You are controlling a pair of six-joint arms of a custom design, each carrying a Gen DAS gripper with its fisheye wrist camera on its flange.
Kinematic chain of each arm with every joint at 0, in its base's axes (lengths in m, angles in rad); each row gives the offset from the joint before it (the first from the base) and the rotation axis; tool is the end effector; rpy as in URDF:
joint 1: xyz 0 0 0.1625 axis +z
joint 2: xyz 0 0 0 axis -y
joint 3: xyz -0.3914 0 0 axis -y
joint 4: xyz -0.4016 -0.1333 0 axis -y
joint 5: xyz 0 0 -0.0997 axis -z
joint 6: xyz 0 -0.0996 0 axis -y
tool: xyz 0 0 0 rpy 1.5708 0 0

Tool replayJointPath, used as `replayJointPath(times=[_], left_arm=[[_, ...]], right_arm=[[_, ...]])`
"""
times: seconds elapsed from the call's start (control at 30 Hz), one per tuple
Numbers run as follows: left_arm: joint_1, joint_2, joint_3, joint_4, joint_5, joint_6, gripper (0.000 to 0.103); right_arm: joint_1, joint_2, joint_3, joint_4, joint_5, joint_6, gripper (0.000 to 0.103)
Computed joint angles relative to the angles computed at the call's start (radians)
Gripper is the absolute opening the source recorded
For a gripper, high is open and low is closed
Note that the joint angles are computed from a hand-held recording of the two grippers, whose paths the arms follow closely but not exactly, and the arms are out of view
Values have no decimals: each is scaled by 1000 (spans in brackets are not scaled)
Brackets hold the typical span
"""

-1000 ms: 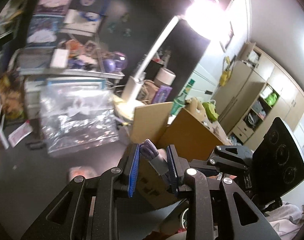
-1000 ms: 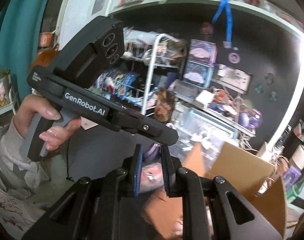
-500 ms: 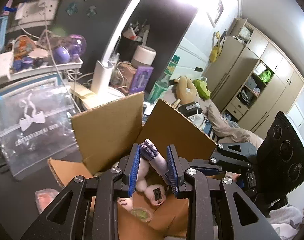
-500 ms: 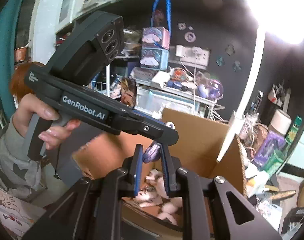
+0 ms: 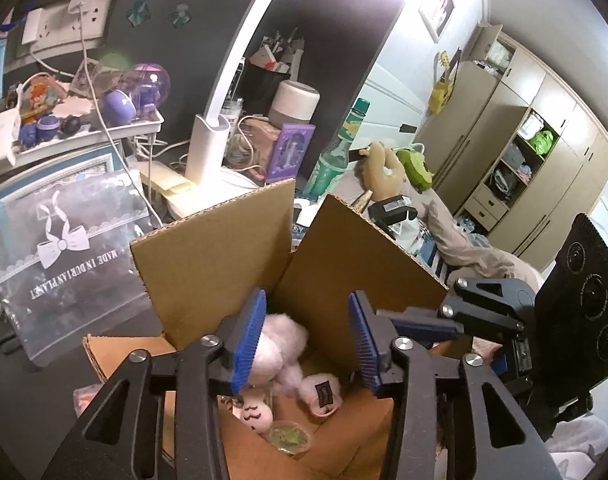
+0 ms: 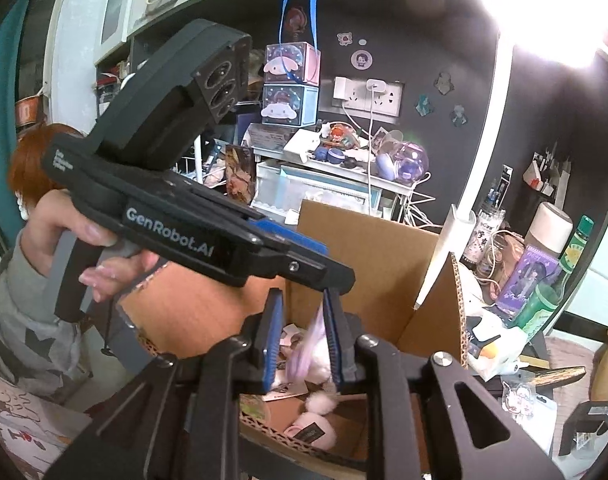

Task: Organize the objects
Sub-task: 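Carry the purple lanyard into the box and open the left gripper, then move the right tool to the pink plastic pouch and grasp it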

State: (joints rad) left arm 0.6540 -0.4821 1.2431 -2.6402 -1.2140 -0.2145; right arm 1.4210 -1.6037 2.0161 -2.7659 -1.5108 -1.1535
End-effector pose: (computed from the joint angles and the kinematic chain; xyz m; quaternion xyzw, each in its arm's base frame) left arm -0.5017 -0.5963 0.0083 0.3089 0.9225 -0.2216 0.0670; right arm 0.0637 -0.5111 0.3925 0.4545 -0.8045 0.3200 0.2092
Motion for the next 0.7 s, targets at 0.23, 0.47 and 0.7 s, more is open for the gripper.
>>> replayJointPath(times=[0.23, 0.47, 0.7], left_arm=[[-4, -28, 42, -36, -1, 2, 47], [-18, -81, 121, -97, 13, 1, 48], [-35, -172, 255, -191, 51, -1, 54]], right_arm=[[6, 1, 8, -32, -16, 1, 25], [23, -7, 26, -60, -27, 1, 26], [64, -24, 62, -74, -38, -1, 26]])
